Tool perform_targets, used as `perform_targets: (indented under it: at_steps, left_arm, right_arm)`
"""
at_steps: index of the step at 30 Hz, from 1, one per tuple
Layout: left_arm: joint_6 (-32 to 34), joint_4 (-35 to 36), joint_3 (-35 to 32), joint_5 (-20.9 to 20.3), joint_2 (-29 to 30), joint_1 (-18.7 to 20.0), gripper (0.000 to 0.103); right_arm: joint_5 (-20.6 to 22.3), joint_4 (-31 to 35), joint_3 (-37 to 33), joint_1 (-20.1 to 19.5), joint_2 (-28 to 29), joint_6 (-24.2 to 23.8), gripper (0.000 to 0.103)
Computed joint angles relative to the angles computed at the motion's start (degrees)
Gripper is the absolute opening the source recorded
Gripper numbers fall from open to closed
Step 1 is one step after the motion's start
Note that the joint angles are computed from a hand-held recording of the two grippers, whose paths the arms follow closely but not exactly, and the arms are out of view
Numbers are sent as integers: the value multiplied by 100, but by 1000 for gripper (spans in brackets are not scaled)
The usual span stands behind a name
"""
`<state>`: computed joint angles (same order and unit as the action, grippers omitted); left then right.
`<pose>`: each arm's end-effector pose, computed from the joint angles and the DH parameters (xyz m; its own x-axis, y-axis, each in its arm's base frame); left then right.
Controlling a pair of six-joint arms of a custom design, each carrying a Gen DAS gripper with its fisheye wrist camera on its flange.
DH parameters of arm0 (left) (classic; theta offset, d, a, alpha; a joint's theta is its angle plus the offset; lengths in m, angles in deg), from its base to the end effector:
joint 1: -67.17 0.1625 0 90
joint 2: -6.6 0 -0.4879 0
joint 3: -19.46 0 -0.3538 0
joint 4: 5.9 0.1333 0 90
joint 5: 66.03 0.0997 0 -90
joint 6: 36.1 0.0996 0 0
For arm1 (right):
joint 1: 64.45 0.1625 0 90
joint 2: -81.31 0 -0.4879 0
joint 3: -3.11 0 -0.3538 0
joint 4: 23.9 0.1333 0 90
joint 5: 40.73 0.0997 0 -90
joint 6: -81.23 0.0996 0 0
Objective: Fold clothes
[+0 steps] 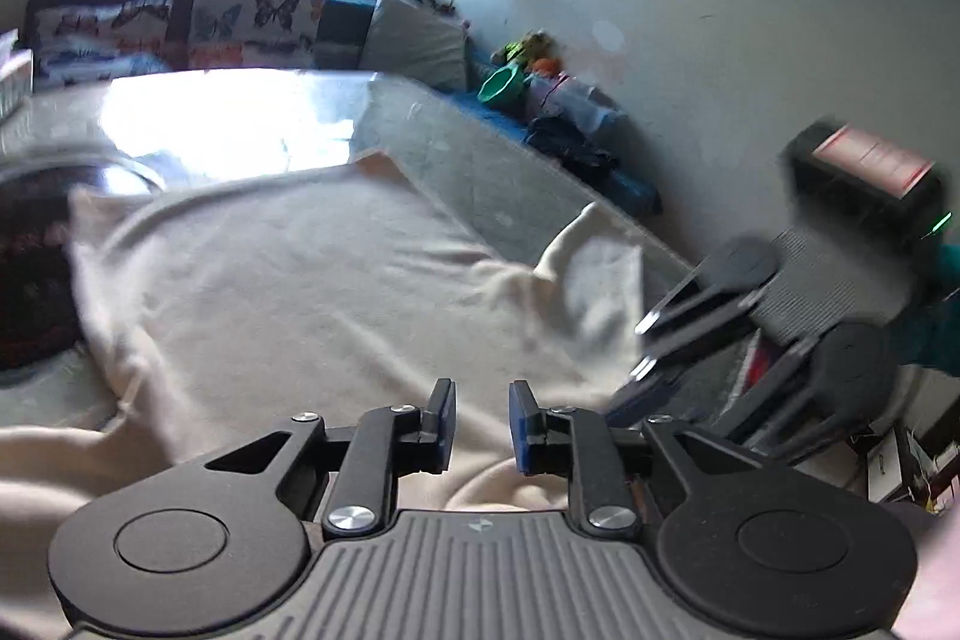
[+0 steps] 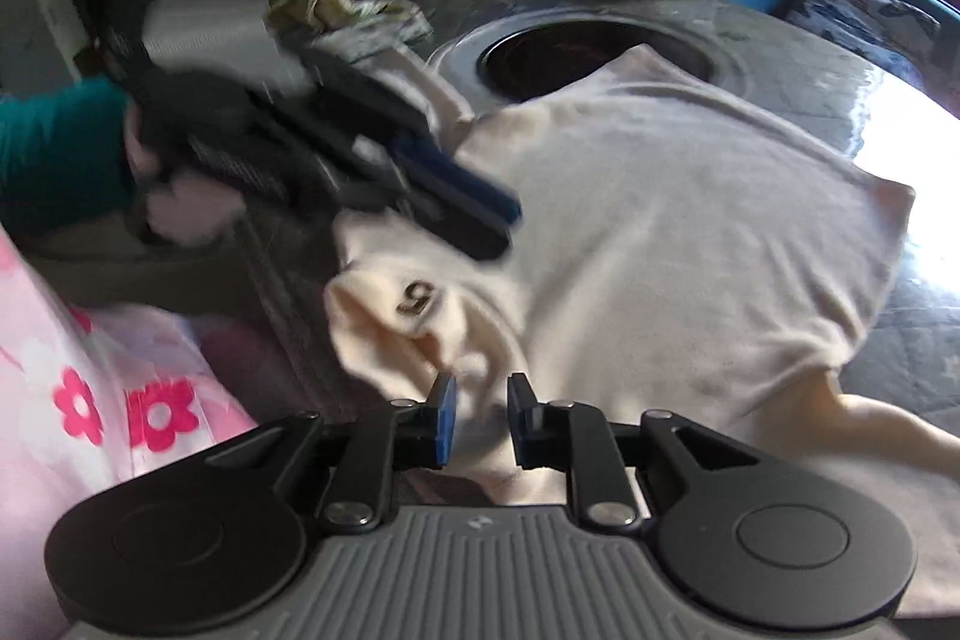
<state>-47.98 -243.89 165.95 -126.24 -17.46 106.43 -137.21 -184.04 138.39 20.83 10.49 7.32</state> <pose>-0.1809 -0.3839 0.0278 -0.8437 0.4073 -0.3498 0.5363 0.6691 -0.5145 0.0869 -0.4304 0.2155 -0.3529 -0.9271 0.1262 -0.9279 0.3641 0.0805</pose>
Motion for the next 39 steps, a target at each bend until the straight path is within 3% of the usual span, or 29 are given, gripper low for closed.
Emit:
perform_targets:
  at_steps: [6,13,19,24,29,34,39]
  left_arm:
    - [105,160,-186,-468,247,205,19]
    - [96,132,-156,-657,292,206,19]
    - [123,215,-192,-780,241,291,21]
    - [129,420,-267,-933,122,393,22]
    - [334,740,-563,-544,-371,467,23]
    - [182,1739,-1442,-10,-865,1008,23]
    - [266,2261,-2185,270,-879,1508,22]
  right_arm:
    - [55,-592,-391,126,122,324,20]
    - [-166,-1873,-1217,256,1302,1079,22]
    - [-485,-2011,-2155,330,2136,1499,22]
    - [-542,-2138,-2455,350,2410,1553,27]
    - [-557,-2199,-2446,363,2440,1453,28]
    - [-543,-2260,-2424,361,2454,1471,30]
    - [-558,-2418,-2395,345,2467,1417,36]
